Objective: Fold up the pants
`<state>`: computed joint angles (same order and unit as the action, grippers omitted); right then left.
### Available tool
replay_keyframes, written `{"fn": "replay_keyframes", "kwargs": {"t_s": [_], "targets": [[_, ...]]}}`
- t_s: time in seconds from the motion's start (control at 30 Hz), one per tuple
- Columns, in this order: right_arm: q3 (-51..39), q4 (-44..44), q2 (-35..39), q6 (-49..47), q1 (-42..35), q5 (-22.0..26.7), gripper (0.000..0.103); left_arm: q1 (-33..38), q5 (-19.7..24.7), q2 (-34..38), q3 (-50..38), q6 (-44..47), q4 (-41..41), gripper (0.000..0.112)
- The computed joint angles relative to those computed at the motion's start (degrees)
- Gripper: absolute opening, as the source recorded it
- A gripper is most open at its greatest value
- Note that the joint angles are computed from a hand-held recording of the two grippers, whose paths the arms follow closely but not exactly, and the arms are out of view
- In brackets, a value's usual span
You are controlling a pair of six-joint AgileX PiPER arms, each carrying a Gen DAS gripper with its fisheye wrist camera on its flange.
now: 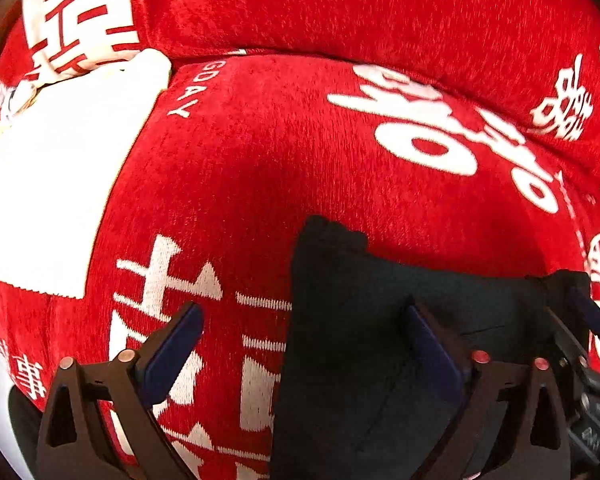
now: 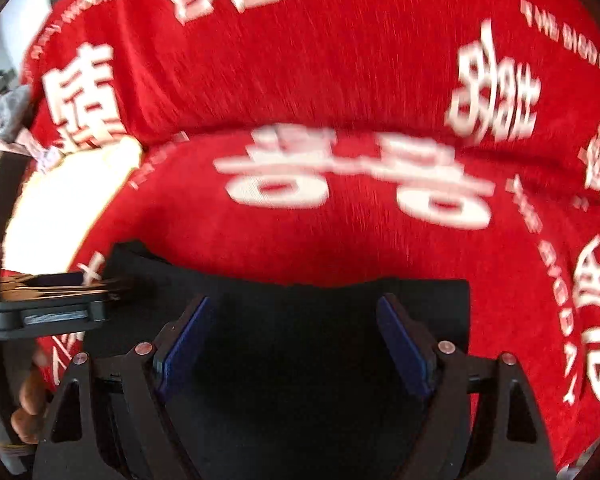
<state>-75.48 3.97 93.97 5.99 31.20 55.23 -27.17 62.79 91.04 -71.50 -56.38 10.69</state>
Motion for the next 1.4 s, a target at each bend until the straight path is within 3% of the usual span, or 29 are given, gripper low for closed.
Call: {"fn": "replay_keyframes", "kwargs": {"t_s": [0.13, 0.23, 0.4, 0.57, 0.67, 0.73, 0.83, 0.93, 1.07, 1.13, 1.23, 1.4], "targets": [[2.8, -4.0, 0.0, 1.6, 2.0, -3.2, 0.086, 1.2, 0.0, 2.7, -1.0, 1.2, -1.8, 0.103], [1.2, -4.9, 0.2, 2.1, 2.9, -1.3, 0.086, 0.5, 2.0, 2.6, -2.6, 3.6, -0.9, 0.103], [5.8, -7.9, -12.0, 5.9, 5.7, 0.9, 0.087, -0.9, -0.8, -11.7, 6.2, 1.9, -2.4, 0.103], [16.1, -13.4, -27.8, 13.7, 14.3, 4.5, 0.087, -14.6, -0.7, -22.2, 15.0, -5.9, 0.5, 0.103], [20.7, -13.7, -30.9, 17.0, 16.6, 5.7, 0.087, -21.6, -2.5, -21.9, 18.2, -10.4, 1.6, 0.103], [24.2, -14.4, -31.5, 19.2, 17.0, 4.4, 0.087, -20.7, -5.0, -18.9, 19.7, -8.8, -1.3, 0.103], [25.9, -16.6, -31.1, 20.9, 19.2, 3.1, 0.096, -16.8, -9.5, -16.7, 22.0, -3.1, -8.4, 0.103], [23.3, -21.7, -29.3, 25.0, 24.9, 7.3, 0.098, -20.9, -5.7, -17.2, 19.5, -8.4, -2.9, 0.103], [18.4, -23.6, -30.6, 26.1, 25.6, 7.1, 0.099, -25.8, -2.3, -19.1, 18.0, -17.3, 6.5, 0.103], [14.6, -26.2, -26.5, 26.9, 25.5, 6.7, 0.102, -22.2, -5.2, -19.2, 19.5, -15.4, 3.2, 0.103], [9.6, -22.8, -18.1, 23.2, 23.0, 5.3, 0.102, -19.4, -9.6, -20.2, 22.5, -14.1, -0.1, 0.103], [5.3, -23.9, -8.1, 21.4, 24.6, 5.3, 0.102, -21.1, -8.2, -19.7, 22.0, -15.2, 2.0, 0.103]]}}
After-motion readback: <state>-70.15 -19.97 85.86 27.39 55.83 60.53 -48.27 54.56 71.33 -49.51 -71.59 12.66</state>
